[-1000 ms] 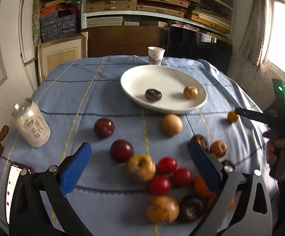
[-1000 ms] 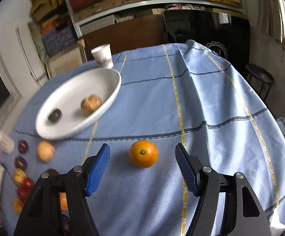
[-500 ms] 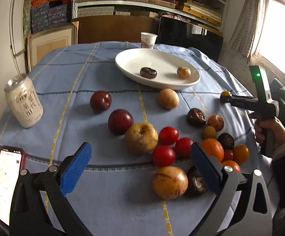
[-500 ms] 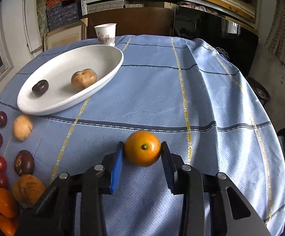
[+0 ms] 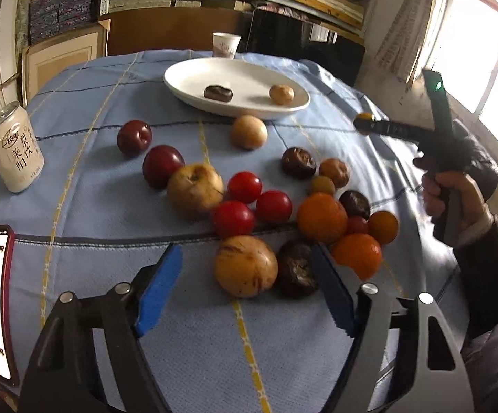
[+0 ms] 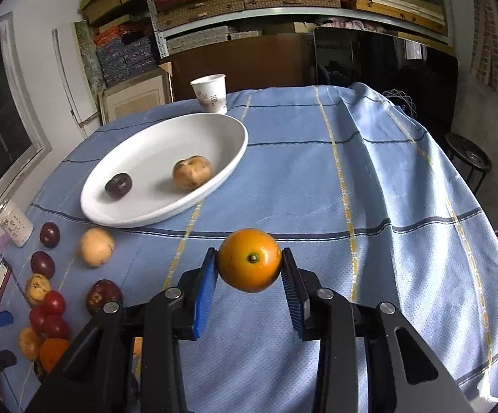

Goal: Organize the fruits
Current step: 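Grasp a small orange with the right tool while the left tool grasps a speckled pear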

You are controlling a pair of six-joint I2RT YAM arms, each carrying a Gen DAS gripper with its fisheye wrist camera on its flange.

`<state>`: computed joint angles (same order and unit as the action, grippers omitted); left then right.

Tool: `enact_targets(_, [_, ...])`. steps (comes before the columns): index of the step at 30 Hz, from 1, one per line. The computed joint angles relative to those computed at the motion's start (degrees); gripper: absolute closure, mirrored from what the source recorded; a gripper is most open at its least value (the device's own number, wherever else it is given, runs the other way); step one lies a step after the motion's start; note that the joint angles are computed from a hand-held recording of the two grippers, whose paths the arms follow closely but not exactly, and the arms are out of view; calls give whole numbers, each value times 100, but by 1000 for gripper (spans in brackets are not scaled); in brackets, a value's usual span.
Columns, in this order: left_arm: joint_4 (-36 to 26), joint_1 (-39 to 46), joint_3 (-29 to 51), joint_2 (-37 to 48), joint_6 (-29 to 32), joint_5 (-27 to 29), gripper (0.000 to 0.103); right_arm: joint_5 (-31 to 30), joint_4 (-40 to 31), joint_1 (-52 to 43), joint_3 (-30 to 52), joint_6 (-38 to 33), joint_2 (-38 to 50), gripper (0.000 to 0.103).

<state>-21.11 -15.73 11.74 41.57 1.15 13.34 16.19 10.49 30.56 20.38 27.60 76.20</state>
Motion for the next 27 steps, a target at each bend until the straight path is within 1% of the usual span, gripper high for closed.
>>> enact_targets(3, [83, -123, -37, 142, -45, -107, 35, 6, -46, 41, -15, 3, -102, 65])
enact_targets(9, [357, -58, -28, 610, -58, -156, 44, 12, -137, 93, -58, 44, -283, 65])
enact_targets(11, [378, 51, -35, 691, -25, -53, 49, 6, -142, 107, -70, 49, -302, 65])
enact_targets(13, [424, 103, -47, 747, -21, 27, 49, 5, -155, 123, -66, 51, -309, 65])
enact_targets(17, [698, -33, -91, 960, -117, -74, 50, 26, -172, 156, -71, 44, -353, 65])
enact_targets(20, [829, 62, -68, 1156, -130, 60, 50, 34, -179, 153, -66, 62, -345, 65])
enact_targets(22, [851, 144, -65, 1217, -101, 189, 55, 31, -219, 145, -54, 72, -350, 65])
enact_targets(23, [794, 143, -57, 1183, -72, 246, 59, 20, -222, 132, -53, 74, -350, 65])
enact_targets(26, [669, -115, -67, 997, -158, -57, 59, 2, -244, 127, -32, 66, -328, 65])
enact_targets(27, [686, -93, -70, 1016, -164, -33, 59, 3, -245, 133, -31, 61, -332, 65])
